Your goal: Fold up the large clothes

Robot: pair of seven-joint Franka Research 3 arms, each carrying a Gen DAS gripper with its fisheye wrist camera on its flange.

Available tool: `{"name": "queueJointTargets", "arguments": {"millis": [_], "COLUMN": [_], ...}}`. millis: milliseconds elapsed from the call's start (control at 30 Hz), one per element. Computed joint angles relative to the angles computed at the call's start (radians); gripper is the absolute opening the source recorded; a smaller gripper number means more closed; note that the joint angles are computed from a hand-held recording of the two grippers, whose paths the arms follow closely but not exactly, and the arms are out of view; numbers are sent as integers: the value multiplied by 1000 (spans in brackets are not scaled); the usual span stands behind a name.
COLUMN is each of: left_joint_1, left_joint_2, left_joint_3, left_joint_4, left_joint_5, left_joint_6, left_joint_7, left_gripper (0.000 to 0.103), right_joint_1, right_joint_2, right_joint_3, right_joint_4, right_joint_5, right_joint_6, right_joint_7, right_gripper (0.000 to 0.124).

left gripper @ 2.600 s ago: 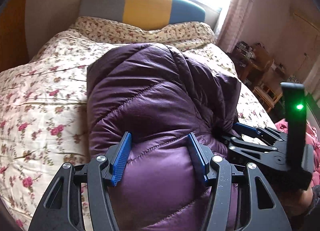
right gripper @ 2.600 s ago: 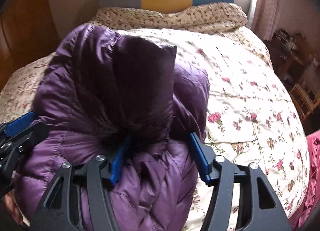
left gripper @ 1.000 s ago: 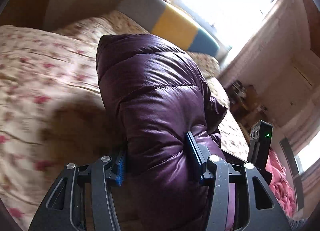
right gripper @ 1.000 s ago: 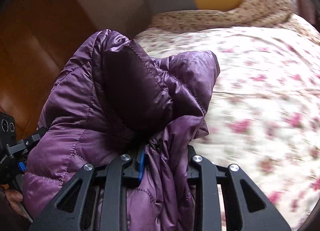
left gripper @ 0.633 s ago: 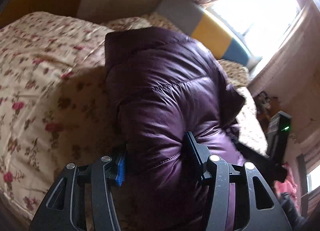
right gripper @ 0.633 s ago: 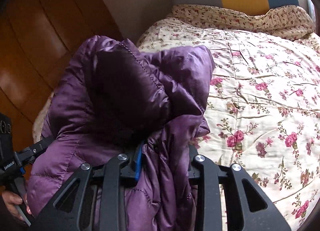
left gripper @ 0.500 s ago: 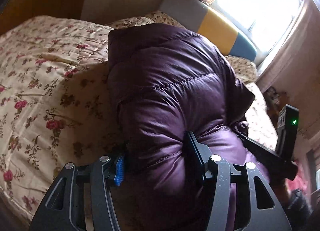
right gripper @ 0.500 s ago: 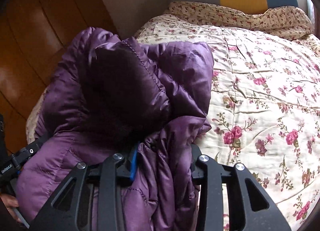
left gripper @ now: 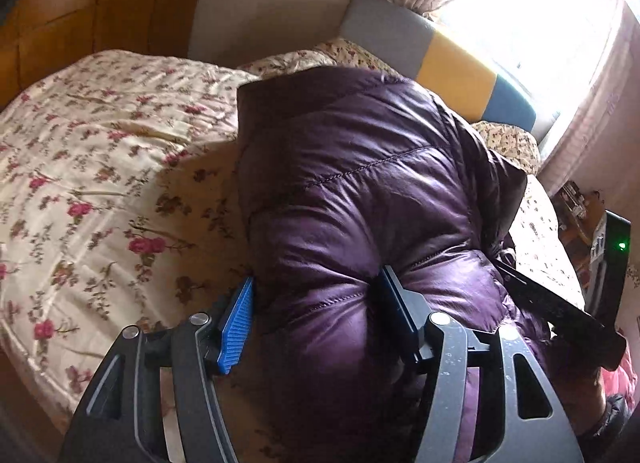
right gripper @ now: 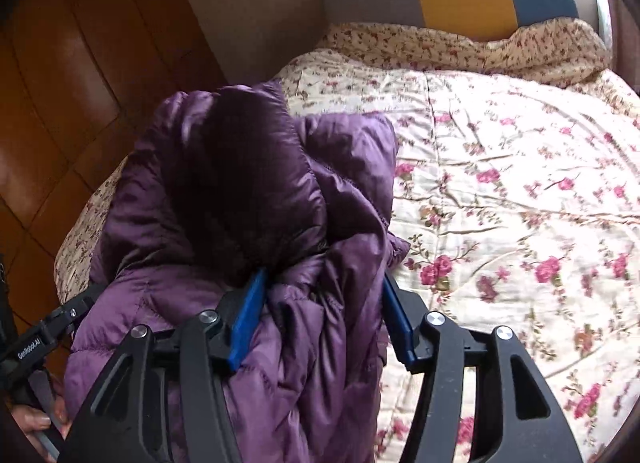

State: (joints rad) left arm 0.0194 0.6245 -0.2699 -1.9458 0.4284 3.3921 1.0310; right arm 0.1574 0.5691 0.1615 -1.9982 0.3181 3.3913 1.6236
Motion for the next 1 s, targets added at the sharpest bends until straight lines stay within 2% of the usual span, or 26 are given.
{"name": "queueJointTargets", "arguments": {"millis": [33, 133, 200, 333, 400, 467, 600, 800, 1000], "left_joint_1": [-46, -104, -177, -321, -374, -402, -411, -410, -380], "left_joint_2": [-21, -55, -88, -137, -151, -166, -180, -185, -180], "left_joint_3": [49, 109, 178, 300, 337, 348, 335, 312, 278], "left_joint_4": [-18, -51, -89, -151, -175, -200, -226, -250, -258], "left_joint_5": [-22, -58, -108, -235, -301, -352, -422, -499, -504], "left_joint_6": [16, 38, 64, 109, 130, 147, 168, 181, 183], "left_joint_7": [0, 2, 13, 86, 135, 176, 243, 311, 323], "left_gripper": [60, 64, 67, 67, 67, 67, 67, 67, 67], "right_joint_1": [25, 107, 150, 149, 155, 132, 118, 187, 217], "right_joint_2": [-13, -59, -92, -139, -149, -164, -184, -179, -171], "right_joint_3": [-22, -89, -119, -100, -97, -70, -43, -83, -102], "right_joint_4": [-12, -68, -109, -169, -182, -201, -246, -247, -244], "right_joint_5": [10, 46, 71, 69, 64, 37, 0, 52, 102], "right_joint_6": [7, 54, 88, 142, 157, 165, 187, 160, 133], "right_joint_7": [-3, -24, -46, -71, -92, -88, -79, -137, -169], "right_gripper": [56, 58, 58, 55, 45, 43, 41, 41, 41]}}
